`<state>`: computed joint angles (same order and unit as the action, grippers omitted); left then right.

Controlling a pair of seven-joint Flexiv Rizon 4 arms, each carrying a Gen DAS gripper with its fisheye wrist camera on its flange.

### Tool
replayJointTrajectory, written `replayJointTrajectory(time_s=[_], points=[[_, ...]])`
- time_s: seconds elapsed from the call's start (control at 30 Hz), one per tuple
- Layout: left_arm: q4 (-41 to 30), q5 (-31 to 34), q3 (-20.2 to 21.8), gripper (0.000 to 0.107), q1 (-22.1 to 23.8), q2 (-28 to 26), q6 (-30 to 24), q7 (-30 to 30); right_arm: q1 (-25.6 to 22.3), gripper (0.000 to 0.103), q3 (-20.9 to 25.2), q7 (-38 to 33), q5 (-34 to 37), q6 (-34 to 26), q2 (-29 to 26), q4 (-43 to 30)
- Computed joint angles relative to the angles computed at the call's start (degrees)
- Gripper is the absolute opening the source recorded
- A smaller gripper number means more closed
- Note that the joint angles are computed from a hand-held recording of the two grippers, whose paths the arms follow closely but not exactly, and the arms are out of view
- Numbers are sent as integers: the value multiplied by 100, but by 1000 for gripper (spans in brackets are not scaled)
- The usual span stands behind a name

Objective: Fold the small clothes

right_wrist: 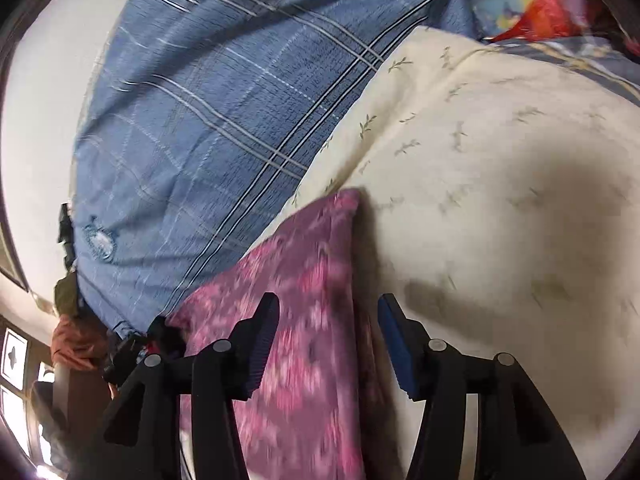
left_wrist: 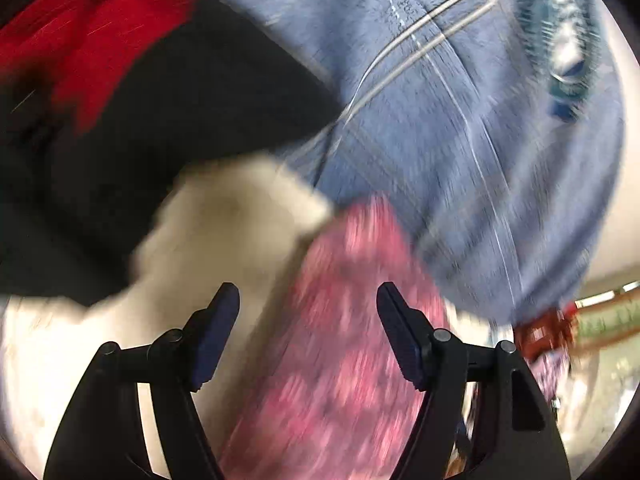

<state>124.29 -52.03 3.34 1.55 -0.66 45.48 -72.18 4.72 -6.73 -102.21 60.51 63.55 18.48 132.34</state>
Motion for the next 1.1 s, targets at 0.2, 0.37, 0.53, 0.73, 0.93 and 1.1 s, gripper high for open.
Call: replayJointTrajectory(time_s=[0.2, 0.37, 0.53, 0.73, 0.93, 1.1], points=[[1641, -751, 464, 74, -240, 1675, -691, 394, -263, 63, 651, 877, -416, 331, 1461, 1173], [2044, -1078, 618, 74, -347, 2048, -944, 448, 29, 67, 726, 1545, -178, 425, 2218, 1793], [2026, -1623, 422, 75, -348, 1745, -798, 101, 1067, 67, 566, 1322, 511, 1356, 1700, 1725], [1845, -2338, 162, 19, -544, 1440, 191, 210, 2288, 10, -379, 0, 1759, 2432, 962, 1136], [2045, -1518, 248, 7, -681, 2143, 266, -283, 1577, 5, -627, -295, 1338, 1411, 1577, 899], [2492, -661, 306, 7, -785, 2674, 287, -802, 877, 5, -213, 601, -103, 1006, 2070, 1152]])
